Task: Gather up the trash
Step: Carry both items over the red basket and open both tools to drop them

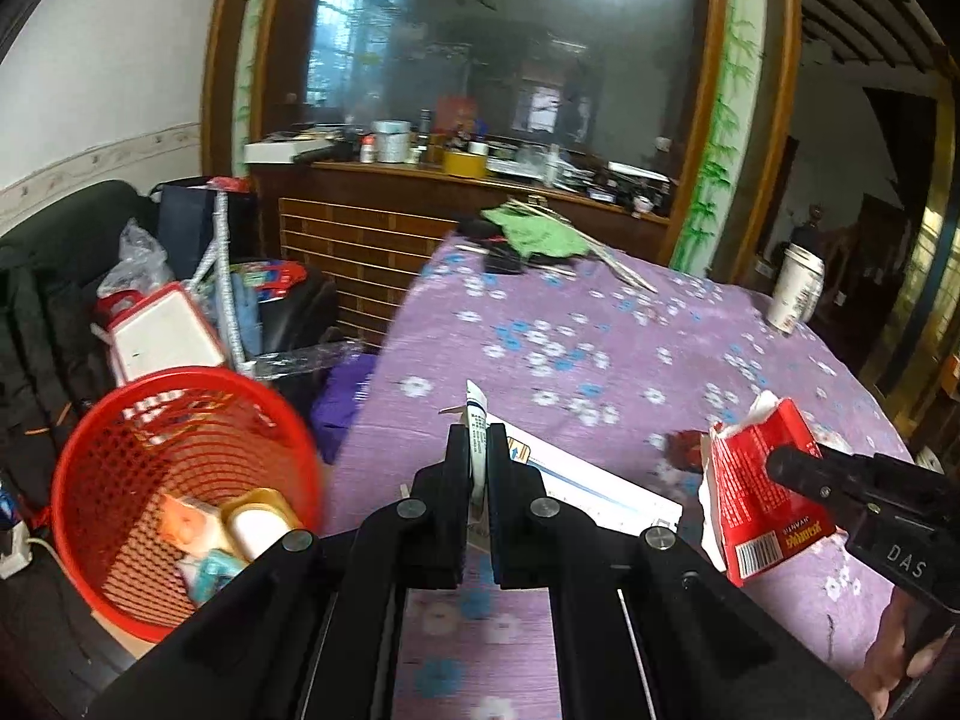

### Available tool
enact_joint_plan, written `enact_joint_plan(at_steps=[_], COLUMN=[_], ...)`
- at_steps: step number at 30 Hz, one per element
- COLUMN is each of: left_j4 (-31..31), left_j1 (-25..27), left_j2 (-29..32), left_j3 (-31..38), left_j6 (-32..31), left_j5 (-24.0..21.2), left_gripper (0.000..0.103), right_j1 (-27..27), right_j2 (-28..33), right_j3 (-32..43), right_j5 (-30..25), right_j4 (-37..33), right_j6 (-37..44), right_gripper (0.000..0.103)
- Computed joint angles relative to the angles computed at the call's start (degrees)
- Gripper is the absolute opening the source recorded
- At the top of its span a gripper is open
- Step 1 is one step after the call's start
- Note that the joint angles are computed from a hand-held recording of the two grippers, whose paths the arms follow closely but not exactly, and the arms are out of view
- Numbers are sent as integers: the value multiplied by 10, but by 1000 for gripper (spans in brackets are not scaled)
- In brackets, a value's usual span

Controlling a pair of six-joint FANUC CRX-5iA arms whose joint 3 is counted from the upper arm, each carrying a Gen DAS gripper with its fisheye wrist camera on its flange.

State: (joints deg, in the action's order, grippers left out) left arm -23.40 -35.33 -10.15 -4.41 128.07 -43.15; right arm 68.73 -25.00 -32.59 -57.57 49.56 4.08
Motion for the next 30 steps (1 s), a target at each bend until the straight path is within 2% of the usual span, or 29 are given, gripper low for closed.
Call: enact_joint_plan(at_steps=[6, 11, 18, 23, 30], left_j4=[-3, -13, -66, -62, -61], left_j1=[46, 88, 127, 165, 188], left_j2=[-40, -75, -115, -135, -132], left_j3=[-29, -50, -62, -78, -88], left_j6=[19, 36, 73, 63, 50], left_j5=[-4, -8, -44, -52, -55], left_gripper=[5, 5, 5, 5, 5], right_j1=[-14, -17, -28, -38, -46], right_j2=[60, 105, 171, 218, 281], right_j3=[57, 100, 168, 220, 285], right_j5=[57, 80, 111, 128, 142], right_j4=[-35, -43, -71, -104, -135], right_j6=[56, 95, 155, 199, 241], right_gripper=[23, 23, 23, 23, 23])
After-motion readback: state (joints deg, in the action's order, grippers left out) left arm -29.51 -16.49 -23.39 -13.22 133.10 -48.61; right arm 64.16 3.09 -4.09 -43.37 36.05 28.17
